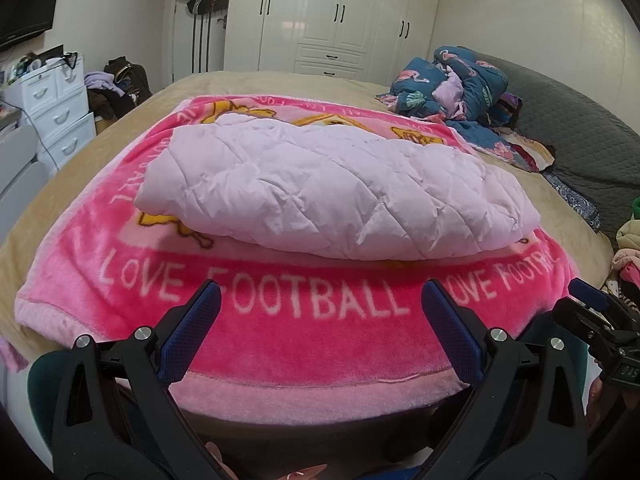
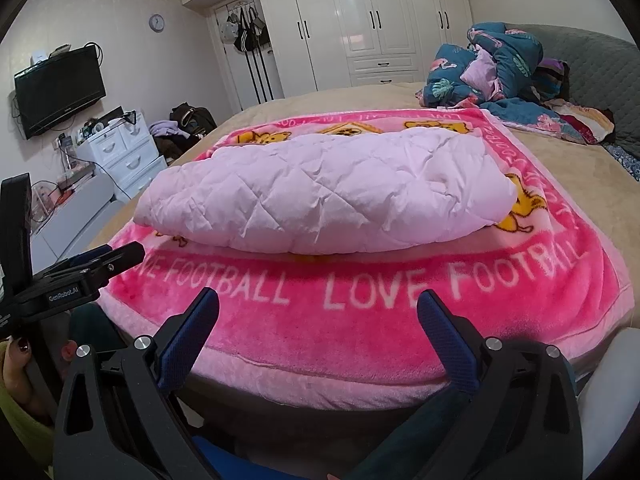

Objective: Fold large clothes

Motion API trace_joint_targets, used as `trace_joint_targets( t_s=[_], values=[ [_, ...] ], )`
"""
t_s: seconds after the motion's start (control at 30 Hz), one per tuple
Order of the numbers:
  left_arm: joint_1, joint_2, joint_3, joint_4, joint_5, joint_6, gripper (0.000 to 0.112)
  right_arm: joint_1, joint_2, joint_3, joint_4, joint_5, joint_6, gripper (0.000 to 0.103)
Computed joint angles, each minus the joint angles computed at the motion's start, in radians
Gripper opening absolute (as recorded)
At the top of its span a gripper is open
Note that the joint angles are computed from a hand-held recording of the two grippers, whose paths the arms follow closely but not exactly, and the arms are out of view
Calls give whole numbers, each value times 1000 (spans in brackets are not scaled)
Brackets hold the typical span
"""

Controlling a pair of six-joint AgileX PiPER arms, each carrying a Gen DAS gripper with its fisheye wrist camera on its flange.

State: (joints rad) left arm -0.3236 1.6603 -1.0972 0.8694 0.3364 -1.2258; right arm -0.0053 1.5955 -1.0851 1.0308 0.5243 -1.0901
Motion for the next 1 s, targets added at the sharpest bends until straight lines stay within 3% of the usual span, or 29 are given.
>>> trace_joint_targets(
  t_s=[1.0],
  values=[
    [0,-5,4,3,2,-2,94,5,0,-1,-14,-6,13,99]
  ],
)
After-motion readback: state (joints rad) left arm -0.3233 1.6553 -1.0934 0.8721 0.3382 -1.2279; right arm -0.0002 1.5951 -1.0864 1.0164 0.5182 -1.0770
